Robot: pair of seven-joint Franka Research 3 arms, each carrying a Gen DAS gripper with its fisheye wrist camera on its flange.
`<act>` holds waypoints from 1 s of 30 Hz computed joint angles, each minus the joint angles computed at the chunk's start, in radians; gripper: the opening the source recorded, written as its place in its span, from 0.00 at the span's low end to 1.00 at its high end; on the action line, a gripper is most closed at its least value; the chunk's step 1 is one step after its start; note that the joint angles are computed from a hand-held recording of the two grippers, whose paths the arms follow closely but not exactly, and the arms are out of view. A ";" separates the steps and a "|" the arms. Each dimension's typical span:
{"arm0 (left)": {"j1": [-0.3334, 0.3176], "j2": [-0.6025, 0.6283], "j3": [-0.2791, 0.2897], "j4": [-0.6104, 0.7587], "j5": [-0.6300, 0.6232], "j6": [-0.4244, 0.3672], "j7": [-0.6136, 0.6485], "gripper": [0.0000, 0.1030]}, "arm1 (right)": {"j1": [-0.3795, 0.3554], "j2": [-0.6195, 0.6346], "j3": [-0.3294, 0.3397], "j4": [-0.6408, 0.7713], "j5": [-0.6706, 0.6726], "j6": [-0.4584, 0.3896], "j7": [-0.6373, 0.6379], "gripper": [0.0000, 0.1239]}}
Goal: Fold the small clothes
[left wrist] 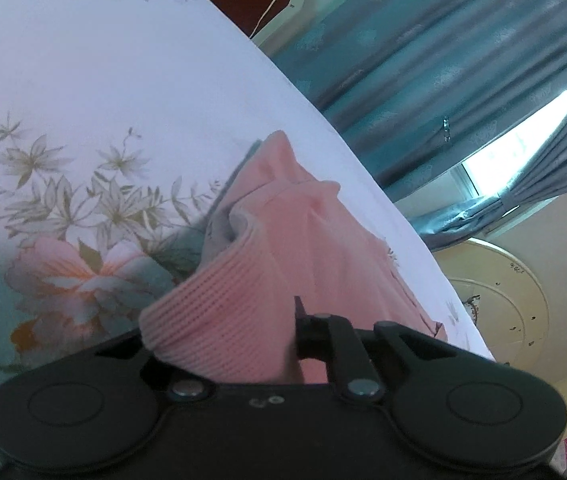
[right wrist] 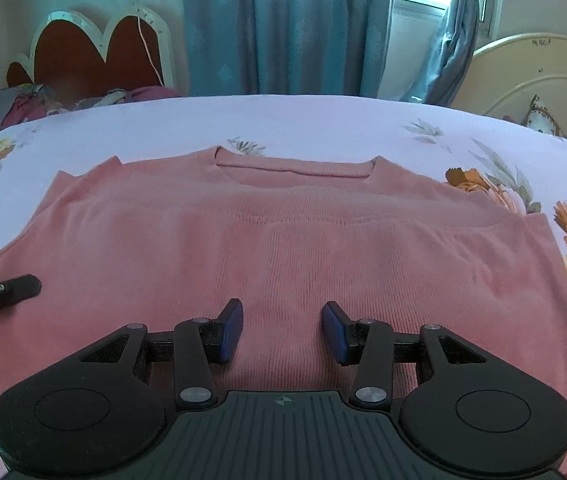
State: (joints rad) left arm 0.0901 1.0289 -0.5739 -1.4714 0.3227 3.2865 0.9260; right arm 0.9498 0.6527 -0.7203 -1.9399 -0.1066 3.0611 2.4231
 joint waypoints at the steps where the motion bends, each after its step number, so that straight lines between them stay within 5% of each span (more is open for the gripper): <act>1: -0.013 -0.008 0.015 0.000 -0.003 0.005 -0.003 0.11 | 0.005 0.004 -0.005 0.002 -0.003 0.000 -0.002 0.36; 7: -0.178 -0.096 0.215 0.005 -0.027 0.040 -0.041 0.11 | -0.055 -0.028 0.052 -0.015 0.014 0.045 -0.053 0.36; 12: -0.321 -0.133 0.338 0.068 -0.002 0.040 -0.013 0.10 | -0.142 -0.107 0.135 -0.117 0.106 0.211 -0.104 0.36; 16: -0.344 -0.092 0.258 0.188 0.073 -0.009 0.095 0.10 | -0.183 -0.207 0.152 -0.241 0.156 0.302 -0.146 0.36; 21: -0.358 0.078 -0.023 0.414 0.147 -0.159 0.395 0.10 | -0.134 -0.345 0.055 -0.433 0.271 0.372 -0.227 0.36; 24: -0.429 0.174 -0.100 0.539 0.143 -0.286 0.562 0.10 | -0.129 -0.424 0.013 -0.533 0.341 0.389 -0.282 0.36; 26: -0.492 0.216 -0.089 0.611 0.138 -0.396 0.645 0.12 | -0.191 -0.470 0.041 -0.583 0.343 0.398 -0.285 0.36; 27: -0.534 0.207 -0.032 0.620 0.077 -0.449 0.682 0.18 | -0.219 -0.491 0.056 -0.605 0.339 0.406 -0.288 0.36; 30: -0.522 0.129 0.025 0.459 0.154 -0.368 0.618 0.30 | -0.390 -0.537 0.159 -0.653 0.165 0.455 -0.183 0.36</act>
